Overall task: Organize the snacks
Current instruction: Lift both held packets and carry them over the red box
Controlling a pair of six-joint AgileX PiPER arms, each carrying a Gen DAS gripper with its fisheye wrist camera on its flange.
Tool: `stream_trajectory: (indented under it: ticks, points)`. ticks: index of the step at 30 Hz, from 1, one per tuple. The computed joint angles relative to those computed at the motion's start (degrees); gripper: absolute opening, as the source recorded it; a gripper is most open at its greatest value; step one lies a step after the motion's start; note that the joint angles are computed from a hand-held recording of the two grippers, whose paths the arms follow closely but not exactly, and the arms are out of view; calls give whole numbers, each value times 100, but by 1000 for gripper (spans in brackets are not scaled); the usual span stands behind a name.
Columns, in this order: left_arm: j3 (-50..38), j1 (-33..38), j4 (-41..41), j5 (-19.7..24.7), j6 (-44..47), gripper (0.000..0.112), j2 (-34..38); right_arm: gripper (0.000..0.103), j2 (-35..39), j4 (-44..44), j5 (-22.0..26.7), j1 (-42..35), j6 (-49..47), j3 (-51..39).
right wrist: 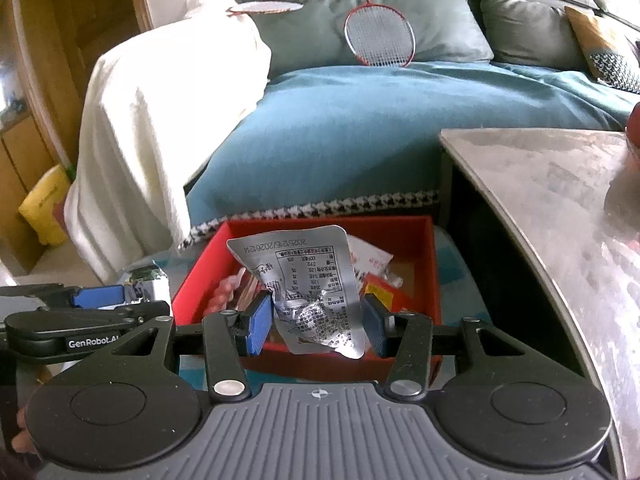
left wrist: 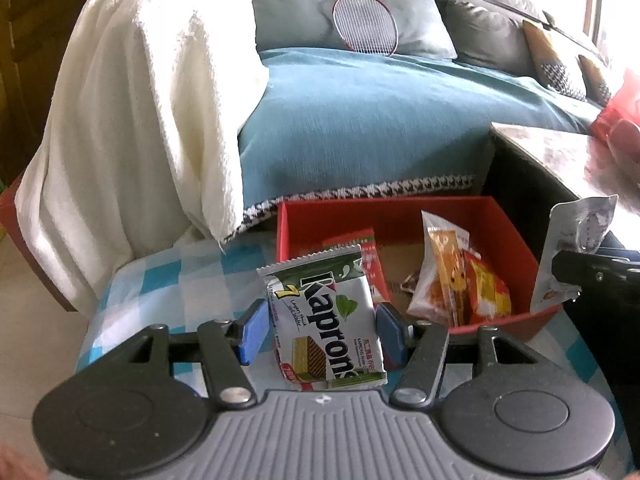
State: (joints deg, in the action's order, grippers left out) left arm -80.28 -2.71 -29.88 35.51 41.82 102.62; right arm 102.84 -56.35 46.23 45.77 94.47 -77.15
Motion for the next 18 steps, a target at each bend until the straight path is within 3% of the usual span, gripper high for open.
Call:
stream_trajectory:
  ticks: [9, 18]
  points:
    - [-463, -292, 318, -178, -480, 52, 346, 56, -31, -189, -39, -271, 155, 25]
    - [-850, -515, 680, -271, -916, 52, 670, 56, 186, 88, -186, -567, -284, -274]
